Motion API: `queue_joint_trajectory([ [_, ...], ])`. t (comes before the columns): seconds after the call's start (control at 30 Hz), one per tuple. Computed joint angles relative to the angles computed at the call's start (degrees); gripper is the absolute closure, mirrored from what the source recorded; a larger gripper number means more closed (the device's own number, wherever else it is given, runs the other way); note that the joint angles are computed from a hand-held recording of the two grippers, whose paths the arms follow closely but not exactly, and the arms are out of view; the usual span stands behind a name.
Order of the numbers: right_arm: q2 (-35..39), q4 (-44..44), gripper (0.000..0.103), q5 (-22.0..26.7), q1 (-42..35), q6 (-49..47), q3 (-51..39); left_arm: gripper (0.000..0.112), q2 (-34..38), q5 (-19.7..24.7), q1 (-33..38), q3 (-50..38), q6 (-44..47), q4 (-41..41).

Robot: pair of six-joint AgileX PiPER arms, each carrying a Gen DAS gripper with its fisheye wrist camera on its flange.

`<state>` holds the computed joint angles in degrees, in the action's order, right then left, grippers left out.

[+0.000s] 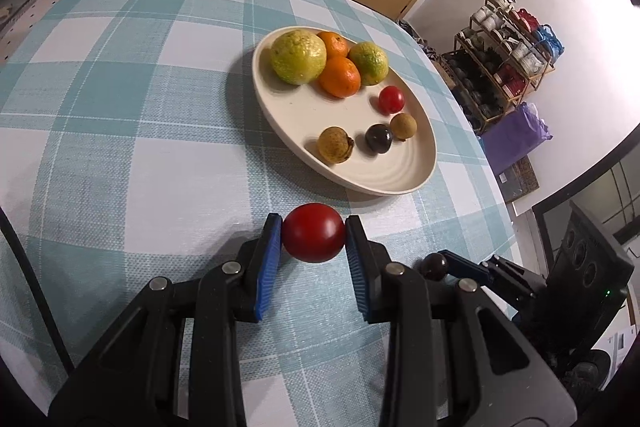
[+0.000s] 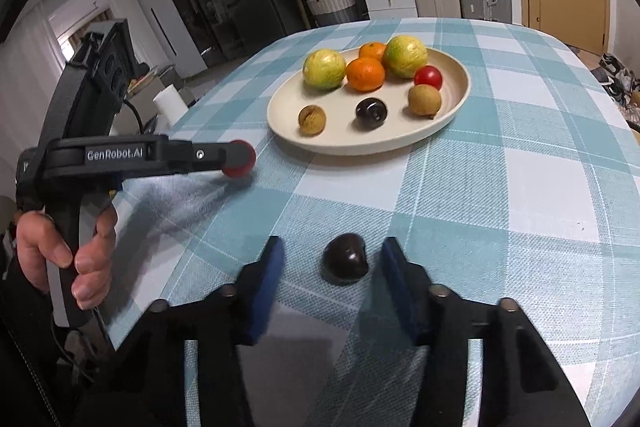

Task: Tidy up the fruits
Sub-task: 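Grasp the dark plum with the right tool while the left tool holds the tomato, then carry the tomato and plum onto the cream plate and open both tools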

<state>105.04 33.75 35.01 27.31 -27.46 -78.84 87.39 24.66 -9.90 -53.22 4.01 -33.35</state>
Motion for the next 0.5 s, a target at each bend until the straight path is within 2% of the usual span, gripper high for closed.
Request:
queue_joint_trajectory([
  [0.07,-0.16,-1.80,0.065,-0.64,0.69,1.36,0.19,0.083,-0.44,0.08,0.49,0.35,0.91,-0.72],
  [0.1,-0.09,-2.70,0.074,-0.83,0.92,2.10,0.07,0.083,-0.62,0.02,0.66,0.48,1.16,-0.91],
  [0.17,-0.08,-2.82,0.080,-1.08,1.03,2.28,0.03,0.083,-1.12,0.04,1.08,0.65,1.69,-1.24],
  [0.5,0.33,0.43,0.081,-1.49,0.89,0.34,-2.74,0.083,-1.03,1.26,1.72,-2.59,1.46,-0.10],
])
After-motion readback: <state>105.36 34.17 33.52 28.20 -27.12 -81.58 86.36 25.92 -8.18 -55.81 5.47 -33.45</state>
